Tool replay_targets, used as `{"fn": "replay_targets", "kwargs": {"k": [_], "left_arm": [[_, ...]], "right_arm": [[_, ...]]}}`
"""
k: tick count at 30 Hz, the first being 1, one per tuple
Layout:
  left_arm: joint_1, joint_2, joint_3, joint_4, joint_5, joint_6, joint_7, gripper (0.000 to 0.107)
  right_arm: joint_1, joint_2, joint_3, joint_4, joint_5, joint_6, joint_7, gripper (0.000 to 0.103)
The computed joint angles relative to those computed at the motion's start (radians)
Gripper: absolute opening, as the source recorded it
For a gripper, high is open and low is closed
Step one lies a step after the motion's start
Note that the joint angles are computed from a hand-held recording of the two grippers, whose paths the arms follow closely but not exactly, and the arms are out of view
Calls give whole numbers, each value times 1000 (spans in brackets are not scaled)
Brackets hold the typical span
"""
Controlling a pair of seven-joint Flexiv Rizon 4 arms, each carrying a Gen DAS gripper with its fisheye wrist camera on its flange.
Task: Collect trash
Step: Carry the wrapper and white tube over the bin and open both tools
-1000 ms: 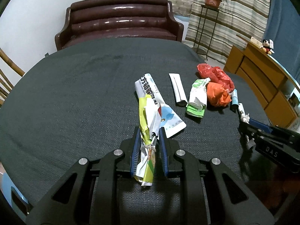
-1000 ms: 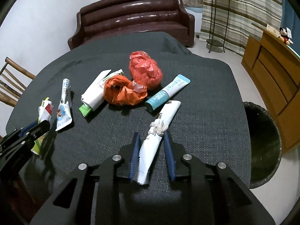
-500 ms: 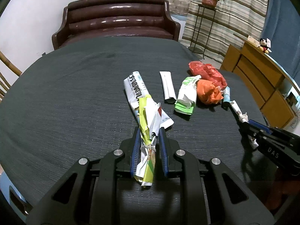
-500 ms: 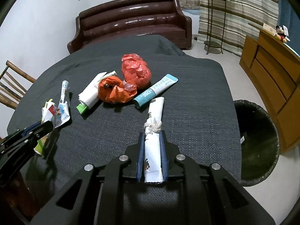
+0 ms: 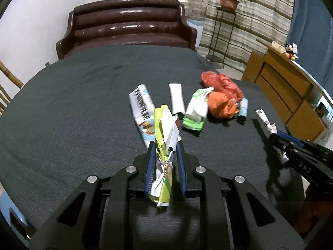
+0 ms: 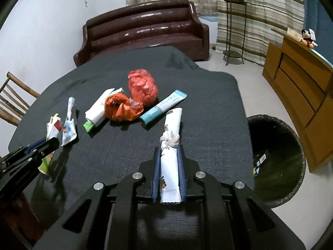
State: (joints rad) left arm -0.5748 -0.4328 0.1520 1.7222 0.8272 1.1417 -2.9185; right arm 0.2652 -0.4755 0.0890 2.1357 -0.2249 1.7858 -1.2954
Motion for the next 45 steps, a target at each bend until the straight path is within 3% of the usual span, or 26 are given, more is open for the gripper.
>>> {"fn": "replay_targets", "kwargs": {"k": [11, 20, 33, 45], "left_arm": [[-38, -78, -16, -137, -23, 39, 96, 20], [-76, -215, -12, -325, -153, 81, 278, 20], [-117, -448, -23, -628, -400, 30, 569, 20], [-134, -601, -12, -856, -532, -115, 700, 20]], "right_arm": [[28, 29, -102, 23, 54, 47, -16, 17], [-10, 31, -156, 20, 106, 75, -36, 17], [-176, -24, -91, -38, 89, 78, -19, 17], [-283, -81, -28, -92, 35, 73, 18, 17]]}}
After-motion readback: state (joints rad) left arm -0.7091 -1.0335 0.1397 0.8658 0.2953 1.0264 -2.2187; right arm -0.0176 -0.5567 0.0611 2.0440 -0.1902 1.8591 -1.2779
